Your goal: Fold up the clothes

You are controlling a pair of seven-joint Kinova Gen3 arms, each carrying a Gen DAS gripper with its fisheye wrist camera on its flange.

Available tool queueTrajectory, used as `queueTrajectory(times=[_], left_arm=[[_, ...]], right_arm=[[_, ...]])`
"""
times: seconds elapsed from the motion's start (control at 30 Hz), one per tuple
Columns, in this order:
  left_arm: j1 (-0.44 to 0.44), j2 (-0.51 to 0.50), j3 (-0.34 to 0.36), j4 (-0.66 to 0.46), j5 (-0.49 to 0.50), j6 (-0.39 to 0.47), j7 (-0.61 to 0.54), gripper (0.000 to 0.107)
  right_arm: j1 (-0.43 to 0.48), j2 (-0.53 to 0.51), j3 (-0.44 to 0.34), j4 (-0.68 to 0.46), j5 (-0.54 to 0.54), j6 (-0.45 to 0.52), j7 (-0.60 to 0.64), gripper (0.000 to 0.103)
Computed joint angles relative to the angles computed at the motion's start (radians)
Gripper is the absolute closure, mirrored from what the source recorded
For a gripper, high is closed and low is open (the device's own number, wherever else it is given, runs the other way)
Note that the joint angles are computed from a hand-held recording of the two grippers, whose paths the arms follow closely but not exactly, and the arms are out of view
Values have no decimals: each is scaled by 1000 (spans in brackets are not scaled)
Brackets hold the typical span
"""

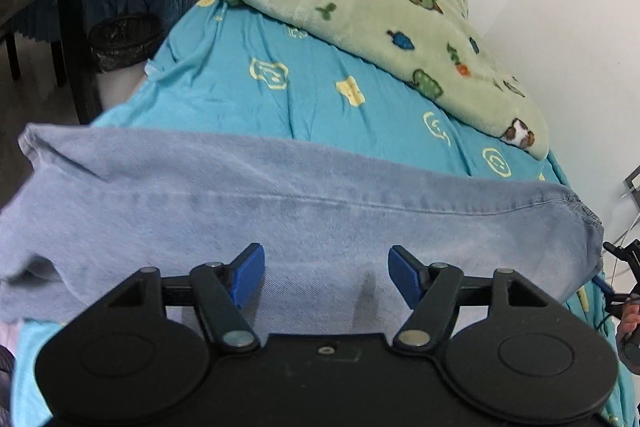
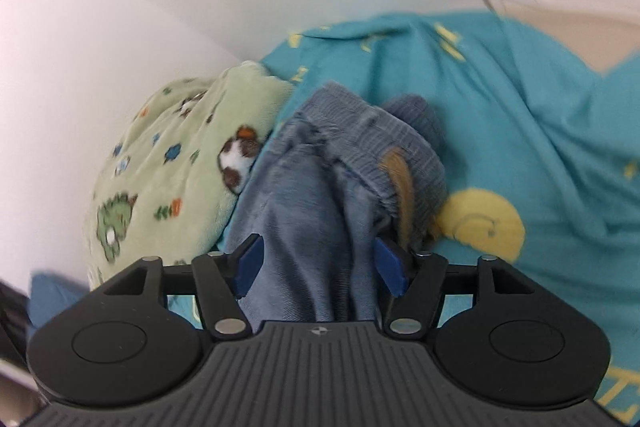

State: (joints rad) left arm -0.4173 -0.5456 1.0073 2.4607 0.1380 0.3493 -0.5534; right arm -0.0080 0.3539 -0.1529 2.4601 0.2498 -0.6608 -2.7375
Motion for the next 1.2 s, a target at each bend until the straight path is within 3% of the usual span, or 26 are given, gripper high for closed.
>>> queueTrajectory(times=[0.07,0.17,0.3,0.43,0.53,0.6,0.7,0.9,1.2], left_arm=[[-42,14,60,18,20,-48,15,42],[-125,26,166,11,33,-61,1,42],[-186,52,234,8,55,-75,-56,41],[-236,28,278,9,87,-72,-111,41],[-237,25,264,21,119,-85,-144,41],[-241,20,260,25,132,-87,-160,41],[-247,11,265,23,148,-80,-183,41],[-232,-37,248,11,175,-38,-223,40],[-124,-99,111,38,179,-5,-219,39]], right_arm=[[34,9,-19,-18,57,44,-63,29],[38,30,-22,-28,76,41,-48,25],[40,90,-29,-78,111,23,-9,25],[-11,129,-13,-131,51,46,61,23],[-77,131,16,-141,-55,53,146,28],[-115,111,34,-153,-116,99,198,64],[-133,77,40,-143,-161,98,263,82],[-197,2,56,-80,-301,-40,350,88],[-198,-73,90,49,-408,-294,422,88]])
